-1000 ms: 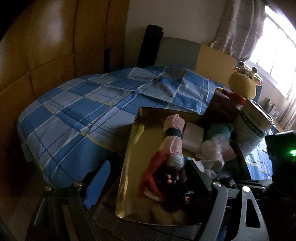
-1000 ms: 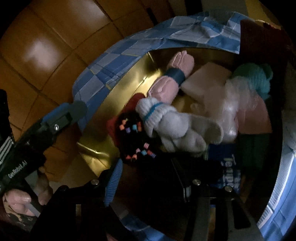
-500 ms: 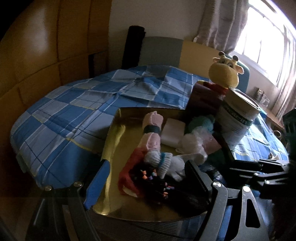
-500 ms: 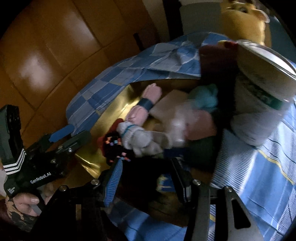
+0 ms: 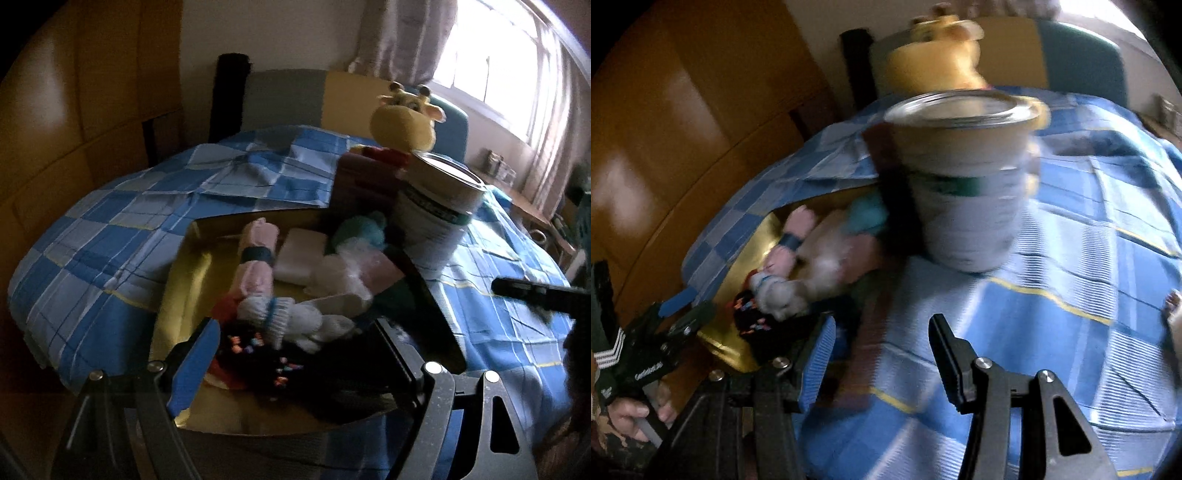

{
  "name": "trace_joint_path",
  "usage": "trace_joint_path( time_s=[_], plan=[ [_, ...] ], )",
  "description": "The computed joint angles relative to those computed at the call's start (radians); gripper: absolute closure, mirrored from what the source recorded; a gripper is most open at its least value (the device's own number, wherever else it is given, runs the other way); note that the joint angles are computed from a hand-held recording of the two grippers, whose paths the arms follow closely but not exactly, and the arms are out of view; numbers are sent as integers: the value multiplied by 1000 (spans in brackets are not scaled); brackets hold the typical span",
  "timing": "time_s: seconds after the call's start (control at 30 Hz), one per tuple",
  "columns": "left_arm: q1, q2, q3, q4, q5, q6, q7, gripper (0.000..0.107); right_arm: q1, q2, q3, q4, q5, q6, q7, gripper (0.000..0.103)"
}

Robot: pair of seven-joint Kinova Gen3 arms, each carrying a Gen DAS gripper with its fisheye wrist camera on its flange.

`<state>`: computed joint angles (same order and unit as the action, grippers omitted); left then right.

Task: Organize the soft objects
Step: 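Move both tools back over the bed toward the scrunchie and sponge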

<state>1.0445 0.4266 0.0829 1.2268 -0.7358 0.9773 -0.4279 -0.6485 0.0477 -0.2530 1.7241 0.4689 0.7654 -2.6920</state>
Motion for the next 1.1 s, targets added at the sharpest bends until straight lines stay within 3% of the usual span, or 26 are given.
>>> trace_joint_path(
  time_s=[0.33, 0.5, 0.7, 0.83, 1.1],
  plan=[
    [24, 86, 18, -148, 65, -7, -194, 24, 139, -168, -21, 116, 76, 146, -177, 50],
    [44, 137, 8, -237, 134, -8, -307, 24, 270, -273, -41, 178, 110, 236, -292, 50],
    [69, 204, -2, -351, 220, 18, -431, 24, 454, -427, 7, 292, 73, 222, -435, 50],
    [83, 251, -11, -433, 273, 49, -510, 24, 524, -470, 106, 345, 5, 180, -388, 50],
    [102, 334, -34, -578, 359, 121, -614, 24, 564, -408, 227, 371, -136, 88, -196, 50]
  ],
)
